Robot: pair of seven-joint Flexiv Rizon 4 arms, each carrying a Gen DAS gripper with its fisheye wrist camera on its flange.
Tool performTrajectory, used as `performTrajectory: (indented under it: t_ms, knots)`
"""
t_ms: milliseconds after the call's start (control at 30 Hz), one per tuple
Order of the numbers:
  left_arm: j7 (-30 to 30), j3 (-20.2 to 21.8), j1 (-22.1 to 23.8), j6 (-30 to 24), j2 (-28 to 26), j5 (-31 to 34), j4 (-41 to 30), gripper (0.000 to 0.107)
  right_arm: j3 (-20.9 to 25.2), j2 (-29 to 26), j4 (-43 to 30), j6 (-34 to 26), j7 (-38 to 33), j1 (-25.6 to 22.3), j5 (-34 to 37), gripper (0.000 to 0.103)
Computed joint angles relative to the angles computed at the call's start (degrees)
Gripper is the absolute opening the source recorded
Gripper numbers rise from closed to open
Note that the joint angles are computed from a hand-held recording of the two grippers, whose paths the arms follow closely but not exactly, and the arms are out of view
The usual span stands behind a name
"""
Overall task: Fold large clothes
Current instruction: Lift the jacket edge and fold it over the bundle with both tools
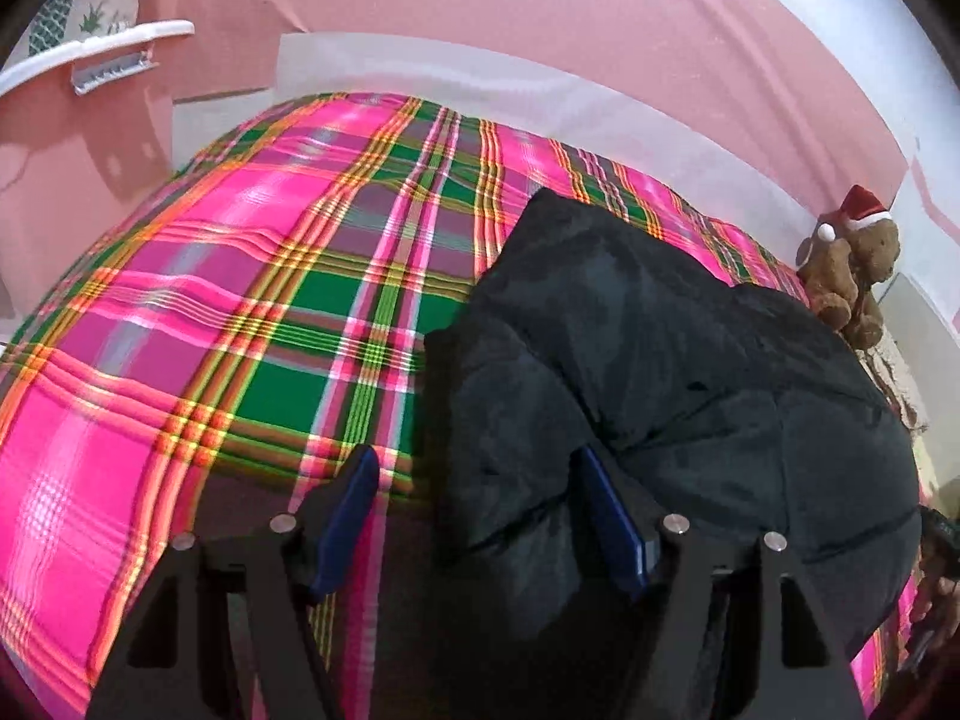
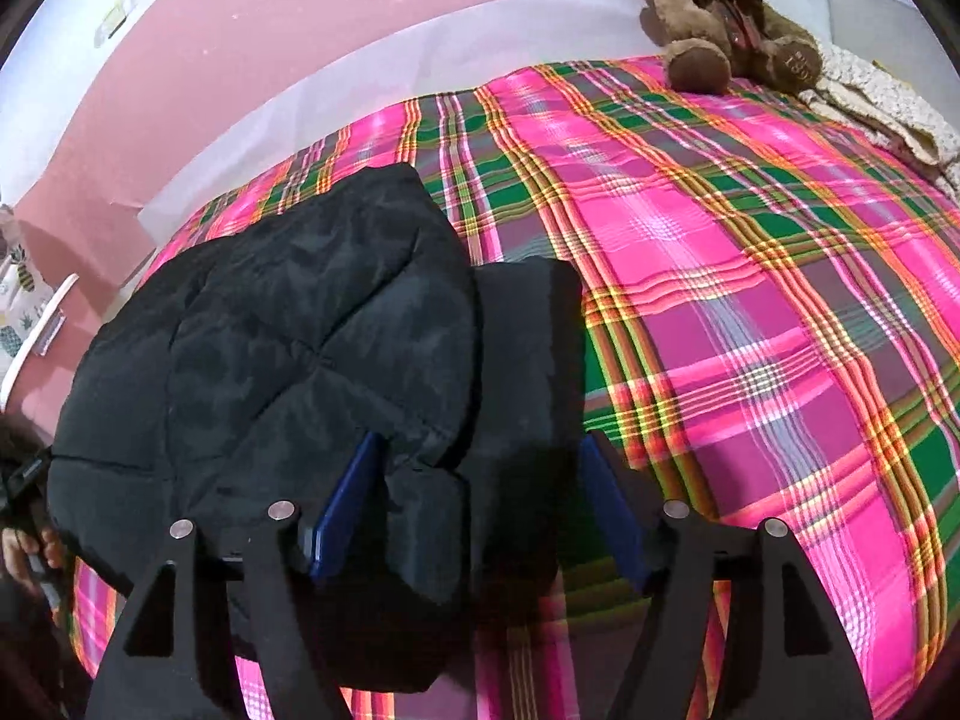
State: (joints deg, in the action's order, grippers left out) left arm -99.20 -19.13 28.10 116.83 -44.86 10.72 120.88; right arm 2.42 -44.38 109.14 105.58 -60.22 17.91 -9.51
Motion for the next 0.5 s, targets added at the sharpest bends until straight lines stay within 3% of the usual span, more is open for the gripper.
performTrajectory:
  t_ms: [233,367,500]
  knots:
    - [1.4,-7.4,6.5,-4.0,-3.8,2.6,-2.3,0.074,19.4,-6.7,-5.9,-4.6,-0.7,-18.3,-8.8,0.071]
    - [3.6,-9.8,7.9,-5.9,-5.1,1.9,-3.4,0.074,26.4,-10.5,-9.4,-7.4,-1.7,-23.7,-10.7,0.072]
    - [6.0,-16.5,13.9,-7.5,-8.9,2.7,-3.2,0.074,30.6,-12.5,-10.3,-8.4,-3.2,-26.5,-9.9,0.073]
